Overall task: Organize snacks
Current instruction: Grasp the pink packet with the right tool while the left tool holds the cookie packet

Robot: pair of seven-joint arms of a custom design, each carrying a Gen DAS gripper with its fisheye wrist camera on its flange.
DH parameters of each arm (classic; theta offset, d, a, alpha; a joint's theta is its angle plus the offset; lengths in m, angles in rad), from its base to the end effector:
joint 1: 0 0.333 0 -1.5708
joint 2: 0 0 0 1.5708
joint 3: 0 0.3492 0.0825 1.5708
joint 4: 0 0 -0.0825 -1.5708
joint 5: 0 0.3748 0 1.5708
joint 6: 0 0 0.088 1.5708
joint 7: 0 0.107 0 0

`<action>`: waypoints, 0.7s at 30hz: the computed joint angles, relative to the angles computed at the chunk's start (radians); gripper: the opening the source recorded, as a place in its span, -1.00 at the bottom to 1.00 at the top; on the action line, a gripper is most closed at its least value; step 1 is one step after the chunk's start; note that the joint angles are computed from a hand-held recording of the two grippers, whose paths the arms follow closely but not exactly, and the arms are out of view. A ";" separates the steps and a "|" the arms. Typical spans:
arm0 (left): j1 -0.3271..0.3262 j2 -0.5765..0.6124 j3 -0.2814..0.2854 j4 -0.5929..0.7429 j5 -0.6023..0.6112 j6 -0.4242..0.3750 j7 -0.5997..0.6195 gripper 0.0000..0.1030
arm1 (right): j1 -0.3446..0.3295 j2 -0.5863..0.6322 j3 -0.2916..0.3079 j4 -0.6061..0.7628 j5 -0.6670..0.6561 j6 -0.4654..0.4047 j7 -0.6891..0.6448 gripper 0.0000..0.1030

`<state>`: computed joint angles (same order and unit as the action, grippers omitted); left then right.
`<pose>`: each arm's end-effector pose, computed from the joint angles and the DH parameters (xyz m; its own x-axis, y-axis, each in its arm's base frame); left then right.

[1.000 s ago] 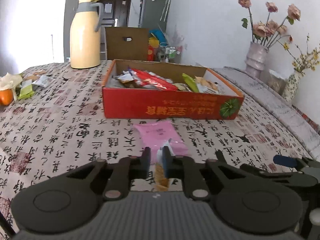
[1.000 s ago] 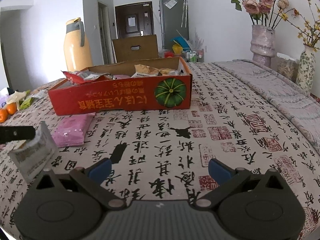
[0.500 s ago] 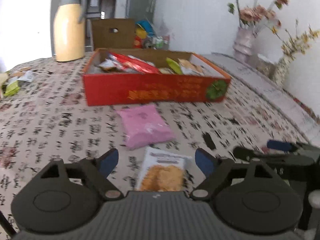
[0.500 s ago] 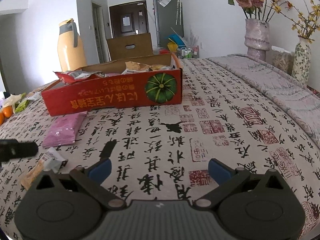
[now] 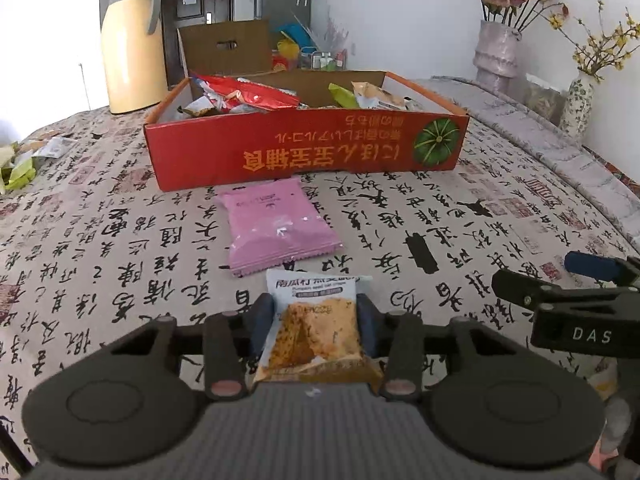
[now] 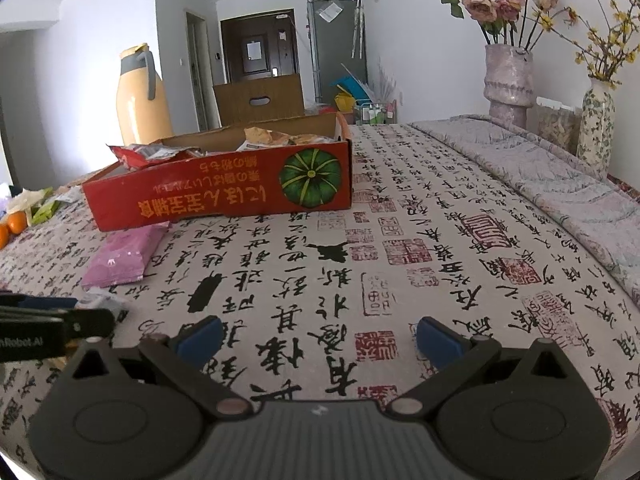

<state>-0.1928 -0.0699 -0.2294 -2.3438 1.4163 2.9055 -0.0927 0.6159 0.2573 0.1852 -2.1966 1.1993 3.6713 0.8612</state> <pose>0.4296 -0.2600 0.4324 -0.0818 -0.9965 0.0172 -0.6526 0.0405 -0.7566 0.4648 0.2961 0.4019 0.1496 -0.9832 -0.1047 -0.5785 -0.0012 -0.8157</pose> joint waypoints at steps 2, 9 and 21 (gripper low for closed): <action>0.001 -0.007 -0.001 -0.002 0.019 0.001 -0.018 -0.14 | 0.001 -0.001 0.000 0.000 0.001 -0.003 -0.004 1.00; 0.018 -0.072 0.004 -0.023 0.126 0.001 -0.136 -0.14 | 0.007 -0.005 -0.001 0.007 -0.003 -0.018 -0.012 1.00; 0.098 -0.135 0.058 -0.028 0.238 0.022 -0.222 -0.14 | 0.071 0.123 0.005 0.348 0.314 -0.051 -0.481 1.00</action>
<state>-0.0951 -0.2045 -0.1709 -2.3721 1.6545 2.9274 -0.3152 0.6870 0.3802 0.1904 -1.8490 1.5129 3.6203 0.3806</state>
